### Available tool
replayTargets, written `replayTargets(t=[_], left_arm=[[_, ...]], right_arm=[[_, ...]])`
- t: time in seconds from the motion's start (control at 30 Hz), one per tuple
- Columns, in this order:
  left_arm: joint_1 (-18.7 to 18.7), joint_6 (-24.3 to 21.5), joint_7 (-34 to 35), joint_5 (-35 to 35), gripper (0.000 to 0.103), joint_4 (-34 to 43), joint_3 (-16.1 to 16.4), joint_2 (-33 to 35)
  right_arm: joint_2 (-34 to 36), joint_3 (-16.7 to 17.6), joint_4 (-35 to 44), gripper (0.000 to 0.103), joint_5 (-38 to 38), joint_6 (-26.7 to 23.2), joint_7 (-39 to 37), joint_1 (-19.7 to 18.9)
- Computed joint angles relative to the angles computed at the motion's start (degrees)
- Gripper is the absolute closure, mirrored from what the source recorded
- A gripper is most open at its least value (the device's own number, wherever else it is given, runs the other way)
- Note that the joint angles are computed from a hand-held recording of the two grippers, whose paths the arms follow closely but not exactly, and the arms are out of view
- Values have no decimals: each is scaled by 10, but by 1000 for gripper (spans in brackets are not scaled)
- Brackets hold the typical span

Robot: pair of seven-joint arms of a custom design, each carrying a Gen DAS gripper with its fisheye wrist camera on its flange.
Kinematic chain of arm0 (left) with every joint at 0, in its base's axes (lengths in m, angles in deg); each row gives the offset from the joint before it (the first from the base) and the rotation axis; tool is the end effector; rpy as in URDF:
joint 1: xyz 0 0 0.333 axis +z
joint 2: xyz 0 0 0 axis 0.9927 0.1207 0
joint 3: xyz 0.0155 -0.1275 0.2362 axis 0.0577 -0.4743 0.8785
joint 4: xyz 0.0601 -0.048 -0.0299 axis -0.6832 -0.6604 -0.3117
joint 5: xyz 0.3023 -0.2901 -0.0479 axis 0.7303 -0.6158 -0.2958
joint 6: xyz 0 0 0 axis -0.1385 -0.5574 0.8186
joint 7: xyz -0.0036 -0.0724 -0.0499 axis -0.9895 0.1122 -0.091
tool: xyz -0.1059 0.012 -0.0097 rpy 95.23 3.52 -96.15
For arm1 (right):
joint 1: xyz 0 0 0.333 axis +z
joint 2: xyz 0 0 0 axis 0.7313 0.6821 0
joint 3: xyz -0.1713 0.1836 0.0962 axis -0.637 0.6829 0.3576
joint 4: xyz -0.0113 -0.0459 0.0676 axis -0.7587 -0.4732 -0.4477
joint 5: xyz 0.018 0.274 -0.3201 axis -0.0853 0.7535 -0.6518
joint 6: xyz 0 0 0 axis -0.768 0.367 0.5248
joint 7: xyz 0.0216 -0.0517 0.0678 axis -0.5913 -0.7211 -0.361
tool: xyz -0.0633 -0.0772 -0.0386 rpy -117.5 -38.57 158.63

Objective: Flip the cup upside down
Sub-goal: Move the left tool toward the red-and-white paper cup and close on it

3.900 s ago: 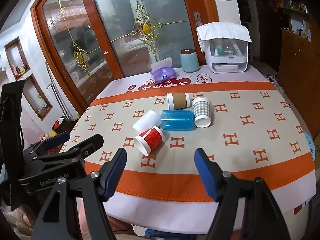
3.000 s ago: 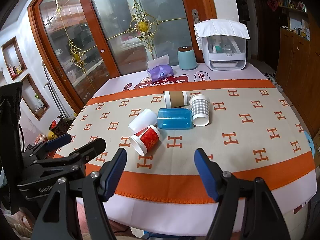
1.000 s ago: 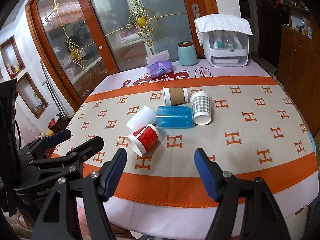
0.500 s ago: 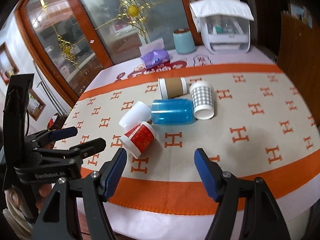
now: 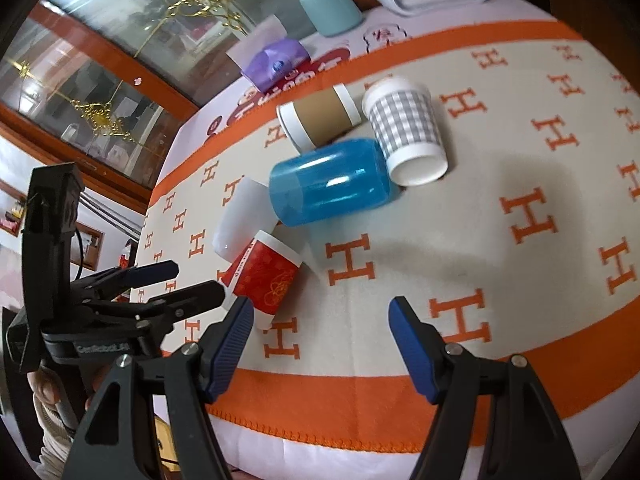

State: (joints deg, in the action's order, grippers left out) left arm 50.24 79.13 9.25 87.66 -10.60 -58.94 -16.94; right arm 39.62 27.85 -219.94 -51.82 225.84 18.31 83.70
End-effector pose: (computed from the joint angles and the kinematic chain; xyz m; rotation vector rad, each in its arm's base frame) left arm 0.4303 -0.5008 0.4496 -2.0692 2.2418 -0.3307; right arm 0.3855 0.2650 0.4216 -1.8491 1.7154 0.1778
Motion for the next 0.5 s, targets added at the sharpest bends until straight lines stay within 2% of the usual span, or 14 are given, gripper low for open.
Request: replayTargets(t=[0.2, 0.5], left_arm=[[-3, -48, 33, -17, 11, 58, 4, 53], [-32, -116, 54, -5, 11, 149, 19, 128]], right_arm=[[24, -10, 10, 33, 29, -2, -19, 3], [35, -11, 8, 33, 64, -5, -42, -9]])
